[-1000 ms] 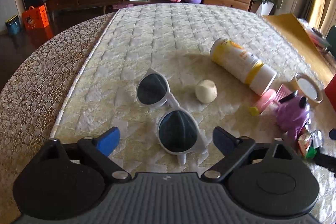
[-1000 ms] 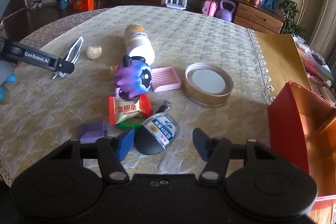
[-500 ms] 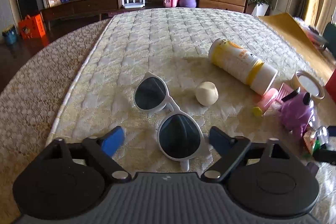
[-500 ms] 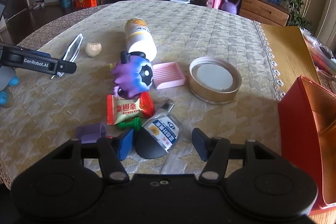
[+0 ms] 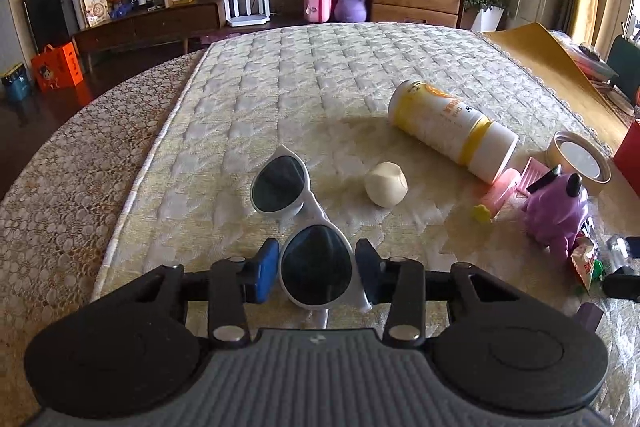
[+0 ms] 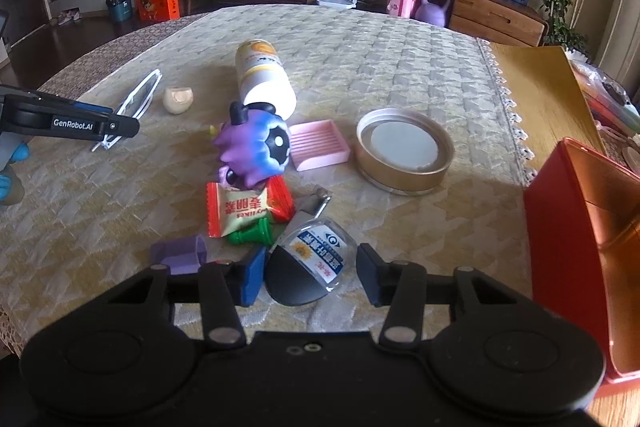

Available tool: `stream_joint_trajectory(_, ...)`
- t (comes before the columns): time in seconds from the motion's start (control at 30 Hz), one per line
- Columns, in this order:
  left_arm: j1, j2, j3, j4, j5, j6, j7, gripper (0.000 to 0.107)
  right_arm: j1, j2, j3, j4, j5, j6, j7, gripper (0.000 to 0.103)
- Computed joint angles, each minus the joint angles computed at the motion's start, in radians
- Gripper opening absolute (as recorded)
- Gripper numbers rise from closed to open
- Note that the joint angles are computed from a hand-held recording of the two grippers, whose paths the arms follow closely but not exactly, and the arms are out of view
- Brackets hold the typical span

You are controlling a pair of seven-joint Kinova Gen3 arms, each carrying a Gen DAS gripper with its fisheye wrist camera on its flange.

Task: Organize rigid objects
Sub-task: 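Close the left tool on the sunglasses while the right tool closes on the clear jar, then carry the sunglasses in the left tool while the right tool carries the jar into the red tin box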

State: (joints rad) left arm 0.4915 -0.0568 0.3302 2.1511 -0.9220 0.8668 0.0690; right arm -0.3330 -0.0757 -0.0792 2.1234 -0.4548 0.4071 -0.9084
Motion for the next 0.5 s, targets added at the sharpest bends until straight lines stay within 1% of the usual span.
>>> stream_joint_trajectory(0.07, 0.009, -0.001, 0.011, -0.004, -0.003, 0.025, 0.008, 0.041, 0.006, -0.013, -0.003, 0.004, 0.019, 0.002, -0.024, 0.047)
stream_joint_trajectory(0.2, 0.012, -0.026, 0.016, -0.007, 0.032, 0.028, -0.010, 0.041, 0.006, -0.047, 0.018, 0.019, 0.024, 0.020, -0.029, 0.047)
stream_joint_trajectory(0.3, 0.019, -0.029, 0.038, -0.020, 0.051, 0.069, -0.015, 0.041, 0.009, -0.075, 0.025, 0.027, 0.047, 0.034, -0.050, 0.047)
stream_joint_trajectory(0.5, 0.058, -0.038, 0.085, -0.049, 0.064, 0.167, -0.011, 0.041, 0.002, -0.145, 0.068, 0.042, 0.066, 0.065, -0.048, 0.047)
